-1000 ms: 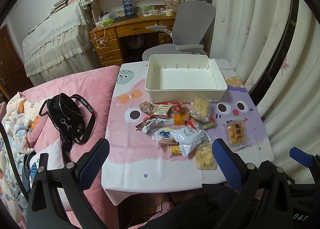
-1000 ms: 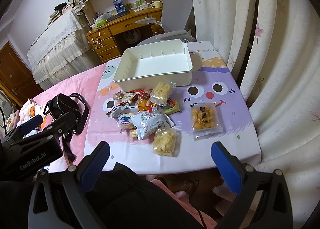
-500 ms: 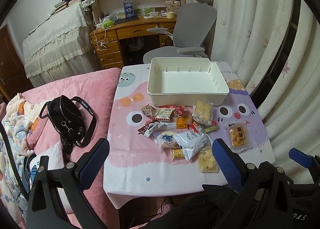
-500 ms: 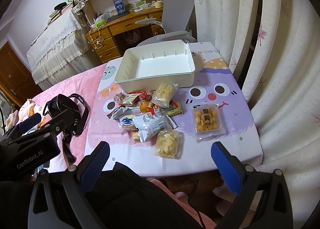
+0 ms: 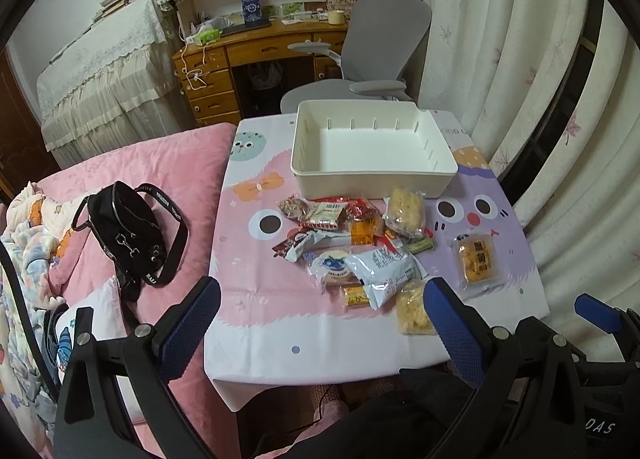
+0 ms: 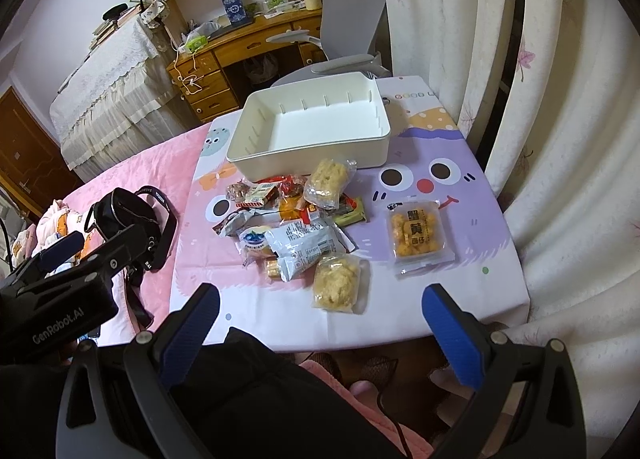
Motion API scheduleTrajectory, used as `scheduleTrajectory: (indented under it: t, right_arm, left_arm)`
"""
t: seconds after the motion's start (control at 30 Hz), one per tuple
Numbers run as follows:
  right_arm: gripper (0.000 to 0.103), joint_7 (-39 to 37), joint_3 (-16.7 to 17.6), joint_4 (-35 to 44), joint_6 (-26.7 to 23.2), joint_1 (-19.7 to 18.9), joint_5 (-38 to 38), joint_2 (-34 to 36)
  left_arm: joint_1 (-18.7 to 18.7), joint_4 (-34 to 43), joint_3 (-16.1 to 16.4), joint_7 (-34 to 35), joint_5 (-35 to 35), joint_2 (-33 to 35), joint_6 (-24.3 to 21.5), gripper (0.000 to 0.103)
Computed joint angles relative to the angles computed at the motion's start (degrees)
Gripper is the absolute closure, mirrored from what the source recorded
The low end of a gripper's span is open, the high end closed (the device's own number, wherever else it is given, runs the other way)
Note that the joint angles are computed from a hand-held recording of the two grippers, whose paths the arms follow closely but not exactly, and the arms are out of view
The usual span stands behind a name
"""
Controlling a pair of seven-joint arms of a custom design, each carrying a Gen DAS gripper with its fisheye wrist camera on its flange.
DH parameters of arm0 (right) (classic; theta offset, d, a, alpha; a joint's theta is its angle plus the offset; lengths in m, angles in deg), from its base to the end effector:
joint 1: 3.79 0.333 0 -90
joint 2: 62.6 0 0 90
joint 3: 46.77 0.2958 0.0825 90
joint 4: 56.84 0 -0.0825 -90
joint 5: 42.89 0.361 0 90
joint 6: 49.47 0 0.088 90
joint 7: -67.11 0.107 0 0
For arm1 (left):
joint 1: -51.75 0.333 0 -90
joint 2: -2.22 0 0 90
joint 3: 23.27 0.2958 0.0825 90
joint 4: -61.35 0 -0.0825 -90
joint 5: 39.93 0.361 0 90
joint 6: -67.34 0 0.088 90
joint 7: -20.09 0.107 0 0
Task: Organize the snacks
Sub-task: 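Grasp the clear cracker bag with the left tool while the right tool grasps the crab-roe snack bag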
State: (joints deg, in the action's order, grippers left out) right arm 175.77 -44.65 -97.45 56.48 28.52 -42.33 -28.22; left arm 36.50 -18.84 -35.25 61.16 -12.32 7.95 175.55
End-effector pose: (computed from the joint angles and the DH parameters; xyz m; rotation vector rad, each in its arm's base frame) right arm 0.5773 0.3831 0.6574 -2.0739 1.5895 -0.1930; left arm 0.5407 -0.2310 0.6703 -2.1131 1.5212 -0.4365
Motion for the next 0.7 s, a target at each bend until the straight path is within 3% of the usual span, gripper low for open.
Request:
scheduleTrajectory:
  t: [0.43,0.7]
  right_arm:
    - [0.002,7.3,-0.6,-6.5,-0.4,2.0,-3.5,-3.9]
    - [0.002,14.3,0.0,-16.9,3.0,2.6,-5.7,-10.0]
  left_arm:
    - [3.5,-7.5,0.8,8.0,-9.3,-3.8,4.0,0.002]
    - [4.7,-8.8,0.8,13.8,-13.2,-3.7,6.1,0.002]
